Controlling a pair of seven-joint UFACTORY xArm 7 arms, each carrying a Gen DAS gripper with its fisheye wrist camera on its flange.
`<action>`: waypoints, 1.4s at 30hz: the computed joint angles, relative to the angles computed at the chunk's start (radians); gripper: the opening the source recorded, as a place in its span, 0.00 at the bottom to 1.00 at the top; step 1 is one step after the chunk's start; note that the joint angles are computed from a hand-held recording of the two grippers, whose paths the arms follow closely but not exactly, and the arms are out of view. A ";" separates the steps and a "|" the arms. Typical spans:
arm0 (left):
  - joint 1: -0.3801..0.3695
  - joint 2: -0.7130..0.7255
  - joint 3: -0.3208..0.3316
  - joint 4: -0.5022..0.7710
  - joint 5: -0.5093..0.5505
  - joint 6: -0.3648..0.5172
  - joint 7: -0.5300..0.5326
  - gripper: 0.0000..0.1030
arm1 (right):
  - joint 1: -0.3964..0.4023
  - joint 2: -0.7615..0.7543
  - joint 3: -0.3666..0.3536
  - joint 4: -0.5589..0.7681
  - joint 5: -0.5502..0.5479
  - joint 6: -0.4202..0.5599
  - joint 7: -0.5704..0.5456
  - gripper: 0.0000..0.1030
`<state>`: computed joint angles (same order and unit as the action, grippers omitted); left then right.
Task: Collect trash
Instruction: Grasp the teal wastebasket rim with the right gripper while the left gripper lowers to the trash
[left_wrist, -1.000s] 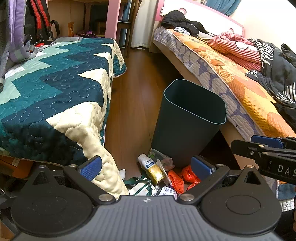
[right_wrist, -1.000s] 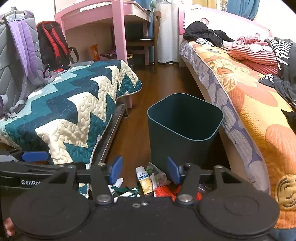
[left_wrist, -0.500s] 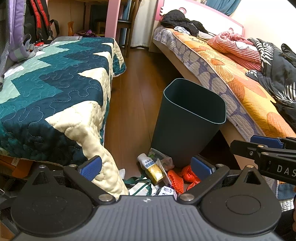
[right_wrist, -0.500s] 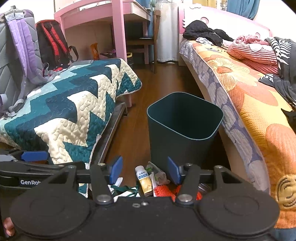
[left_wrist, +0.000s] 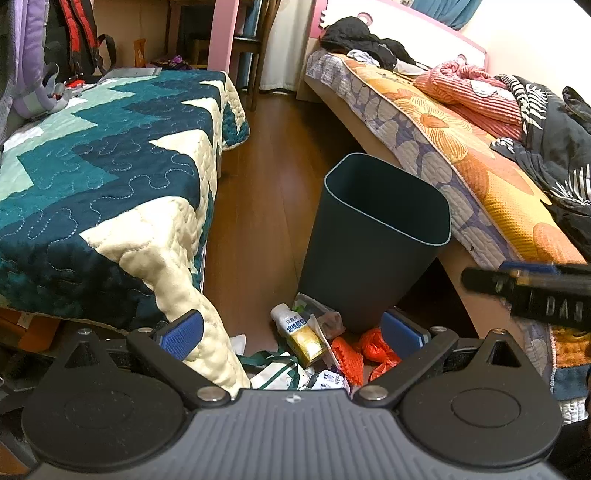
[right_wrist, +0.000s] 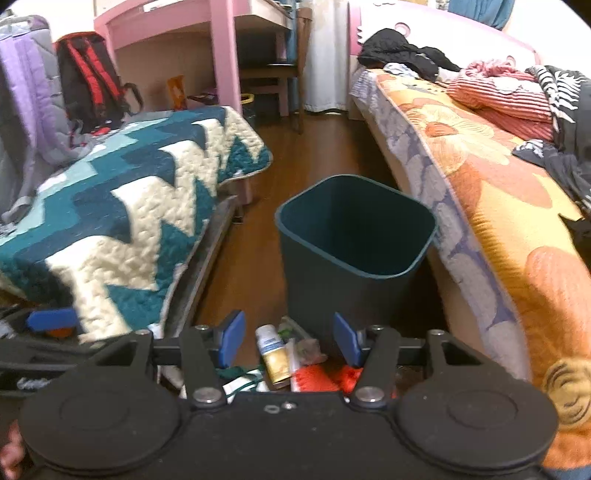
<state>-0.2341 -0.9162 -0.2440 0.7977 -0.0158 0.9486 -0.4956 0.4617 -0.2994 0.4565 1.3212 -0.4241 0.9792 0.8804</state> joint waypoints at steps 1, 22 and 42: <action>-0.001 0.004 0.001 0.001 -0.002 0.001 -0.001 1.00 | -0.004 0.001 -0.013 0.000 0.007 -0.008 -0.007 0.52; -0.042 0.006 0.019 -0.054 0.000 0.005 0.090 1.00 | -0.056 0.394 -0.266 0.184 -0.016 -0.009 -0.009 0.49; -0.108 0.139 0.043 -0.104 -0.051 -0.006 0.247 1.00 | 0.021 0.462 -0.305 0.191 -0.113 0.071 0.012 0.10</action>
